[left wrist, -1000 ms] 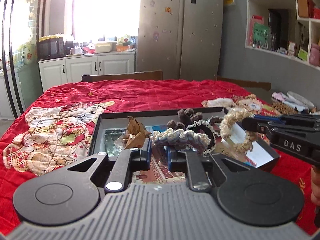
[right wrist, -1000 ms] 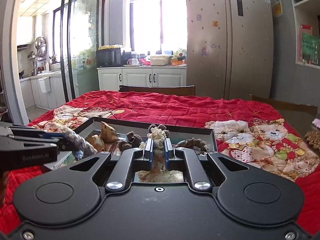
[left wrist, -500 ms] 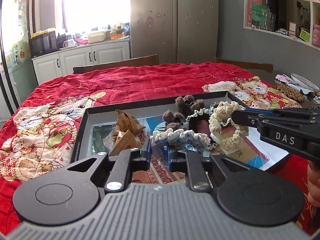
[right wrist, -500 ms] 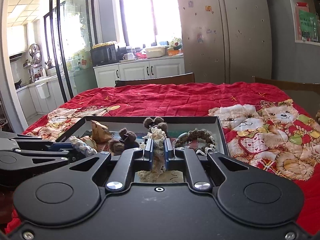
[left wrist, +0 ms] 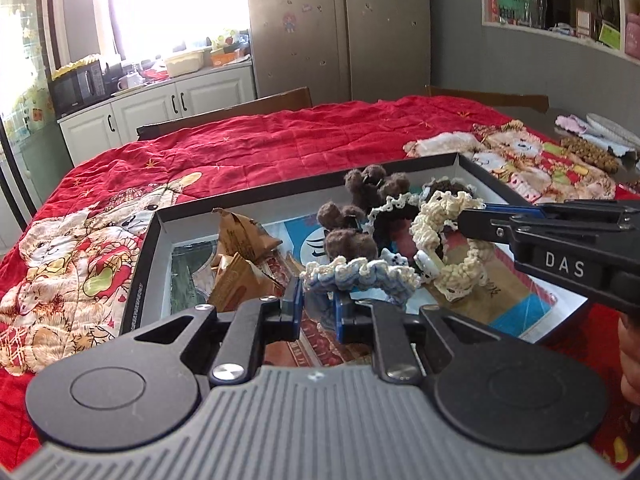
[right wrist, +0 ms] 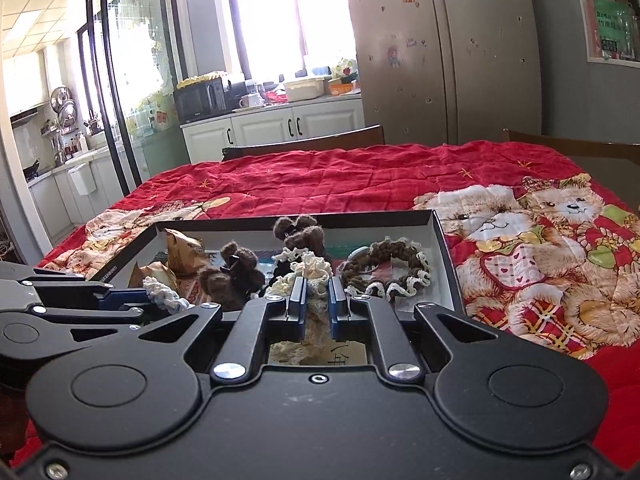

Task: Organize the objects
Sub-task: 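Carry the blue ring with the left tool while the right tool carries the lace ring into the box, then open the left tool to release the blue ring while the right tool releases the lace ring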

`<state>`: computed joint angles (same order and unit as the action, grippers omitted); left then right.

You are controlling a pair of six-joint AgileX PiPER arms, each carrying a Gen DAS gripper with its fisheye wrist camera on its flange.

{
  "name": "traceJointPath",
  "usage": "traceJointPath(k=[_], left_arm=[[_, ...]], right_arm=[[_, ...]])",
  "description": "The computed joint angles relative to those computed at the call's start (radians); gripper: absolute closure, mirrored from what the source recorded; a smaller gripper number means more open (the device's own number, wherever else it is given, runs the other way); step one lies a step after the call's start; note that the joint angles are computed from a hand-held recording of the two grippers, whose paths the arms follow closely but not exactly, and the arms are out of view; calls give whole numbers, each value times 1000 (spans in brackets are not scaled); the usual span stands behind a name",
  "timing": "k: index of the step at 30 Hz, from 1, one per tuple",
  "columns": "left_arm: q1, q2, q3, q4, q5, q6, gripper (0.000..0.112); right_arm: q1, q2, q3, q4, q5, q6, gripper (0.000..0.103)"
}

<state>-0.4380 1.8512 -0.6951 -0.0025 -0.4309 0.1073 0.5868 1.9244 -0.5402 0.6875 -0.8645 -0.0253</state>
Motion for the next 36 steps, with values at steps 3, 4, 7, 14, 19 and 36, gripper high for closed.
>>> traceJointPath(k=[3,4,7,14,19,36], left_arm=[[-6,7,-21,-27,31,32,94],[-9,11,-30,-43,41,49,94],[-18,22,-57,-86,78,104,94],[-32,46,-102,-180,130,216,93],[-32,49,-112,-203,143,240,93],[-29,33,-83,-143,111,173,67]], right_arm=[[-8,7,-8,-4,15,4,92],[-11,9,-10,-7,20,6,92],[-16,17,-19,1,34,-4,92],[-27,29,-32,-2,54,-9,92],[-29,37,-39,3,64,-18,92],[-15,29,-35,39,58,-30,87]])
